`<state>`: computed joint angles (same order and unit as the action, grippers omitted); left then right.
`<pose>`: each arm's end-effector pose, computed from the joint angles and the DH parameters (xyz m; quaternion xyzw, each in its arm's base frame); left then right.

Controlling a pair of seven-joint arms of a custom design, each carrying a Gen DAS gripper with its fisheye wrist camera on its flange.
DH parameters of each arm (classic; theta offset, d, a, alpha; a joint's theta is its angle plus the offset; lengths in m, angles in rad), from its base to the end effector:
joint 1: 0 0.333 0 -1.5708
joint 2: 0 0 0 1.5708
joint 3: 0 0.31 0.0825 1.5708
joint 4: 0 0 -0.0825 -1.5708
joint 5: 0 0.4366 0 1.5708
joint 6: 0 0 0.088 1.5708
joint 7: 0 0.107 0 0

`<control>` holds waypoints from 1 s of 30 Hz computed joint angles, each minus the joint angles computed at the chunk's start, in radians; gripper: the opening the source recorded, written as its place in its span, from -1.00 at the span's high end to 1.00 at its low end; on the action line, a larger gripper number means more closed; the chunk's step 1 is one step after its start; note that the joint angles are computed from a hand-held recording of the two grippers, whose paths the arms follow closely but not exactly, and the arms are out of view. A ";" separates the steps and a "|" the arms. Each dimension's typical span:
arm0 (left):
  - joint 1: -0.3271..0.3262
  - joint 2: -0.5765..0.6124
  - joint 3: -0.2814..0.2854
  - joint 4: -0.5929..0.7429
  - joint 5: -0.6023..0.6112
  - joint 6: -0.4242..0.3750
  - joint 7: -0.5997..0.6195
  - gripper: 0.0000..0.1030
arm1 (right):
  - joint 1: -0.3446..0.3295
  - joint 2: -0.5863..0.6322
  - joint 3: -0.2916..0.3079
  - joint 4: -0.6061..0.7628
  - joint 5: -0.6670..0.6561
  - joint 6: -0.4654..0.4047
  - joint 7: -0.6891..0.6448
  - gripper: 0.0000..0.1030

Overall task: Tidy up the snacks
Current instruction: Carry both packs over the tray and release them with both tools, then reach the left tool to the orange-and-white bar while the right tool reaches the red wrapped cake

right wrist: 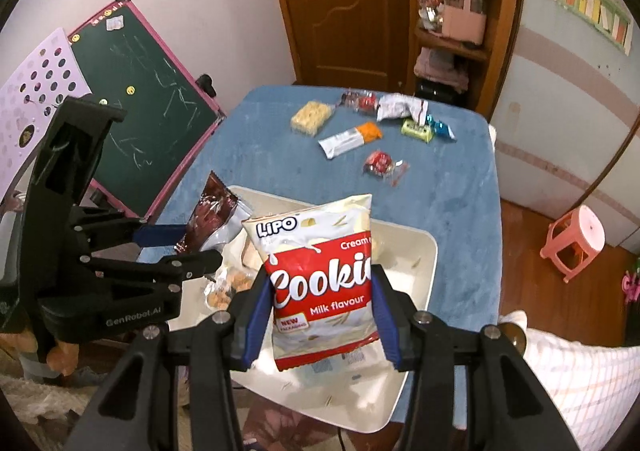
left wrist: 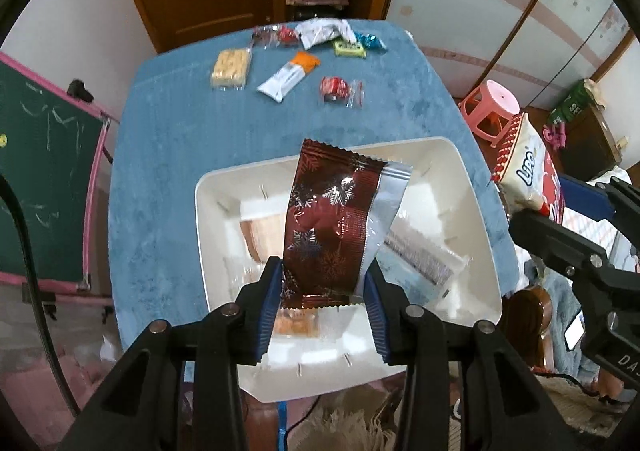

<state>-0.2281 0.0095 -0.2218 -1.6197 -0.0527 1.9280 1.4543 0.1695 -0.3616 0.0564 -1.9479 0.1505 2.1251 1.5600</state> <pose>0.5765 -0.2818 0.6230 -0.5778 0.8020 -0.1434 0.0482 0.5198 0.1315 0.6812 -0.7432 0.6110 -0.1181 0.2457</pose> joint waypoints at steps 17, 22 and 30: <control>0.005 -0.067 0.011 -0.081 -0.042 0.008 -0.020 -0.80 | 0.013 -0.003 0.013 0.003 -0.010 -0.049 0.041 -0.09; 0.005 -0.075 0.013 -0.088 -0.036 0.006 -0.027 -0.80 | 0.020 0.002 0.013 0.006 -0.004 -0.051 0.034 -0.09; 0.007 -0.073 0.014 -0.083 -0.018 0.000 -0.041 -0.80 | 0.023 0.025 0.006 0.021 0.010 -0.055 0.020 -0.09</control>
<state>-0.2214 -0.0639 -0.2079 -1.7030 -0.0709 1.9284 1.4134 0.1928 -0.3366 0.0627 -1.9268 0.1603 2.0704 1.5802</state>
